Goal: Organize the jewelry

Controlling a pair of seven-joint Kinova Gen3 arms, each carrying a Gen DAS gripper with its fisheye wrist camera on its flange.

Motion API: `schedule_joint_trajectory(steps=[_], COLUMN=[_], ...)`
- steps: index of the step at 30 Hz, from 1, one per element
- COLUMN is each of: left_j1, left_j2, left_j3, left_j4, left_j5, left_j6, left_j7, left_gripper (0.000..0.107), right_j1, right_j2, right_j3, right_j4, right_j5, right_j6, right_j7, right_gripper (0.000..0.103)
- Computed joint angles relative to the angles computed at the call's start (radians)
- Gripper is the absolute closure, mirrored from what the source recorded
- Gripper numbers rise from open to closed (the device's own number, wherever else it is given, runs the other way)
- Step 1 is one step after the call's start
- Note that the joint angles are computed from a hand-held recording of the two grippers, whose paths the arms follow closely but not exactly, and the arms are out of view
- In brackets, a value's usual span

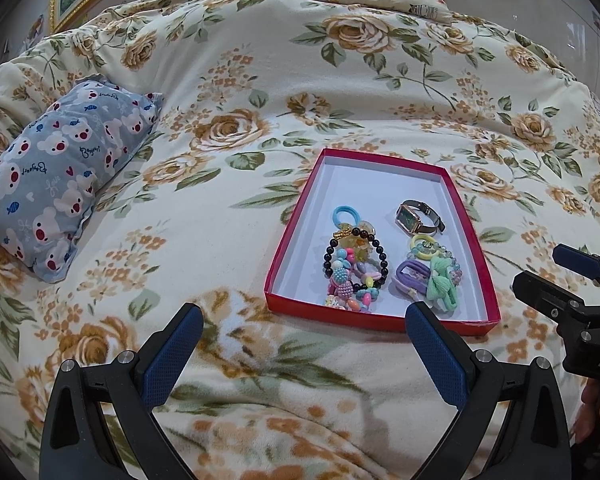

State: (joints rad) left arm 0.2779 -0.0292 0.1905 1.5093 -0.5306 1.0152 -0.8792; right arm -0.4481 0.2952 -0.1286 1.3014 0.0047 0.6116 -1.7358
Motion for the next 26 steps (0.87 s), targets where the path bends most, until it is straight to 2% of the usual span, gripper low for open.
schedule_joint_trajectory(steps=[26], left_j1=[-0.002], left_j2=[0.004], left_j3=[-0.004], left_j4=[-0.006], left_j5=[0.008], left_j6=[-0.001], left_j7=[-0.003], left_gripper=[0.005], right_j1=[0.0], right_j2=[0.004], right_j3=[0.003], right_j4=[-0.001], right_j5=[0.004], right_j6=[0.002], right_j7=[0.001], right_gripper=[0.008])
